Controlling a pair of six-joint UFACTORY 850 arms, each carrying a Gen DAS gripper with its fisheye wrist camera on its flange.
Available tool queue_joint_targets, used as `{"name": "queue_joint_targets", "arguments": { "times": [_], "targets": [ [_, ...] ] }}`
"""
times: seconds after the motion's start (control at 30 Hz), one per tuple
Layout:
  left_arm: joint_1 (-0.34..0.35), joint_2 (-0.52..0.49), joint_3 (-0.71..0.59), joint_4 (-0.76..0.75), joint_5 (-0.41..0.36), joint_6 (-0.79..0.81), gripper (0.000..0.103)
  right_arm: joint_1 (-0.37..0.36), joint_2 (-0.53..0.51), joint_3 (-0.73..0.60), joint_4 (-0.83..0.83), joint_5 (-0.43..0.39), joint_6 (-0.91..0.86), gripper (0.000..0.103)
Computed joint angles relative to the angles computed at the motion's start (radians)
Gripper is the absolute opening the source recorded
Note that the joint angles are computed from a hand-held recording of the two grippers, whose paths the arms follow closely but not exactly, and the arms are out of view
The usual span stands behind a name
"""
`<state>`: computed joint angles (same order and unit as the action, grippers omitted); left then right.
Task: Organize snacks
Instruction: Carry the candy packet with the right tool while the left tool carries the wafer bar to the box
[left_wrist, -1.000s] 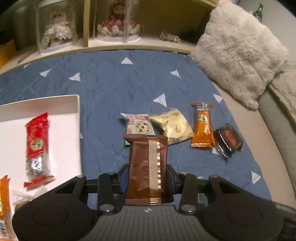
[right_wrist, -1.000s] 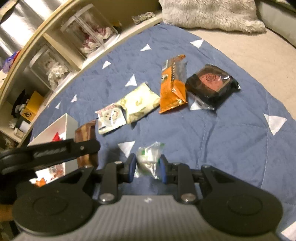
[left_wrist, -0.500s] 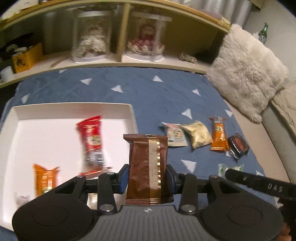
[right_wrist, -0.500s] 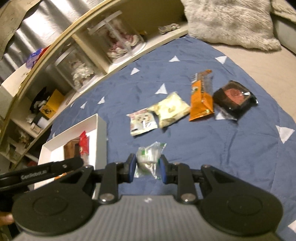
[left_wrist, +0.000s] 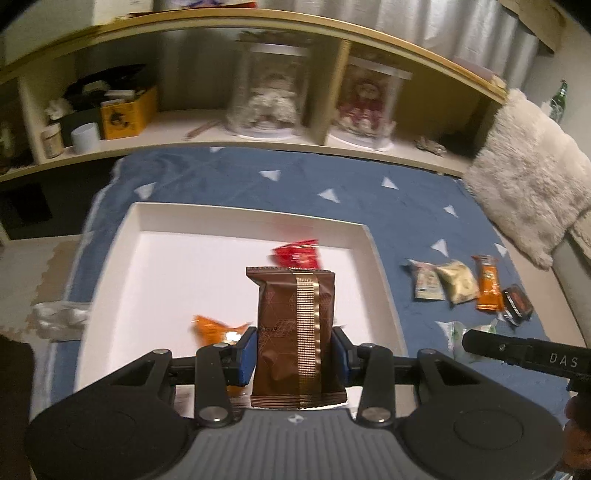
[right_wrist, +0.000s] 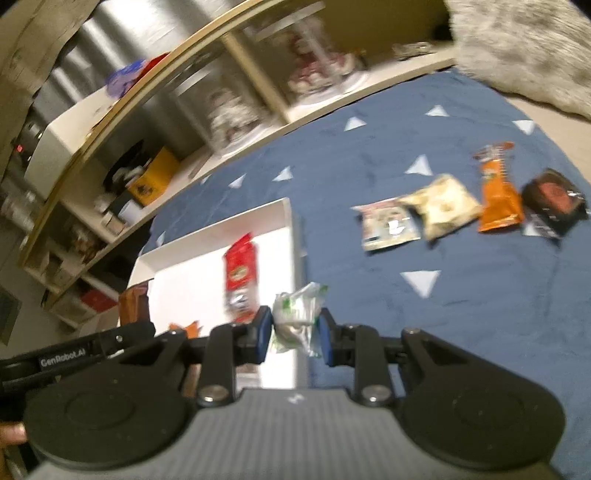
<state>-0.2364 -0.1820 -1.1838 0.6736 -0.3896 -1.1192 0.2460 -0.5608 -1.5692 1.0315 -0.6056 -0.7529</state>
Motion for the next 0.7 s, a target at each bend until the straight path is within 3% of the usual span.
{"name": "queue_joint_targets", "arguments": {
  "times": [0.4,0.7],
  "targets": [
    [0.109,0.082,0.123,-0.007,-0.005,0.081,0.043,0.1,-0.022,-0.048,-0.095,0.004,0.062,0.031],
    [0.152,0.059,0.158,0.052,0.002,0.097,0.043,0.165,-0.075,-0.118,-0.138,-0.025,0.117,0.031]
  ]
}}
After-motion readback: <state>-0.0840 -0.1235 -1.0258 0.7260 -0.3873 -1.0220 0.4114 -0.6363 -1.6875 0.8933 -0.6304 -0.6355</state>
